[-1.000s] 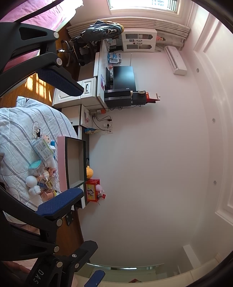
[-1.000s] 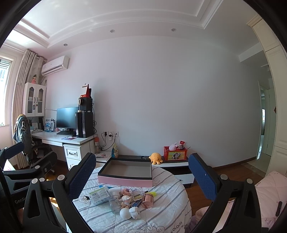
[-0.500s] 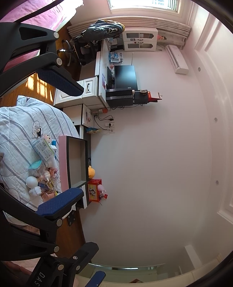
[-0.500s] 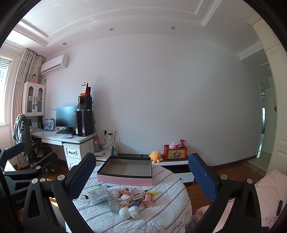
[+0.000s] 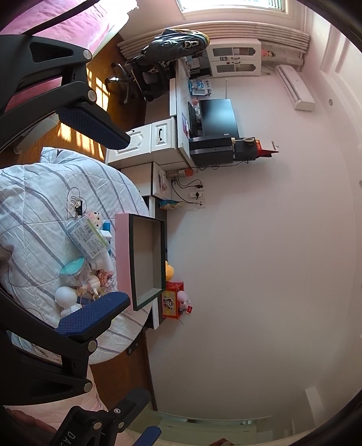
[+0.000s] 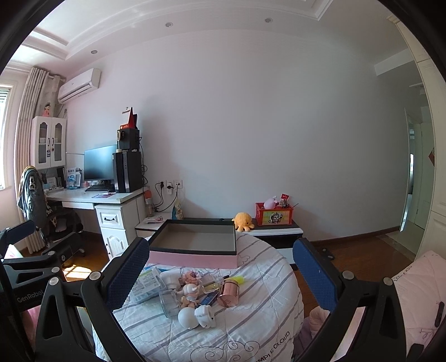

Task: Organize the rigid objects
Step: 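Grasp the clear green-labelled plastic box with left tool while right tool grasps white toy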

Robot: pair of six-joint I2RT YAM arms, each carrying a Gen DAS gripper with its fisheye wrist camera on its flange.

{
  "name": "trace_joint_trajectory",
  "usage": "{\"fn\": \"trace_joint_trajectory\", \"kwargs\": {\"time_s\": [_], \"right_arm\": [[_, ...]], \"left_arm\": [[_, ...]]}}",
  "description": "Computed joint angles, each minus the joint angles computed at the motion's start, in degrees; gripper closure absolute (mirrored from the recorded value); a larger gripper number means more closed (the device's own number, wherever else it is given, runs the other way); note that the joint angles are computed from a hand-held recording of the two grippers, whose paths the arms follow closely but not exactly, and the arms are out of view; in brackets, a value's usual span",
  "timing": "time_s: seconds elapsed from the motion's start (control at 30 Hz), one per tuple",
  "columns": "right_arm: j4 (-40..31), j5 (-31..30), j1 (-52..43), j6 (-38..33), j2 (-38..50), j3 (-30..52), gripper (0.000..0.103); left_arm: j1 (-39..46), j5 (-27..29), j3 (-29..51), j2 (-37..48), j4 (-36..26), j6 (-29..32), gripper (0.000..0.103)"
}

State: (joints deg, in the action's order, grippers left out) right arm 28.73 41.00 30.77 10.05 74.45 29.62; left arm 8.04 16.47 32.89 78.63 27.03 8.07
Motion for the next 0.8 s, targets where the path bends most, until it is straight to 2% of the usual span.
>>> {"fn": "trace_joint_trajectory", "kwargs": {"time_s": [0.1,0.37,0.57,0.8], "right_arm": [[1.4,-4.68,-3.99,1.27,6.21,0.73,0.0],[6.45,-17.76,-13.54,3.71,25.28,4.72,0.0],[4.89,-24.98,-14.87,4.14,38.75,13.01,0.0],[1.2,-29.25,-16.19,4.05,48.32,22.95,0.0]], "left_arm": [[-0.52,-1.3,3.16,8.65,1.09,1.37,0.0],[-2.25,-5.6,15.32,30.49,-3.79,4.35,0.0],[-2.62,-7.01,21.8,38.43,-6.45,4.76,0.0],[-3.07,-7.3,28.89,44.22,-10.95,6.57,0.0]]}}
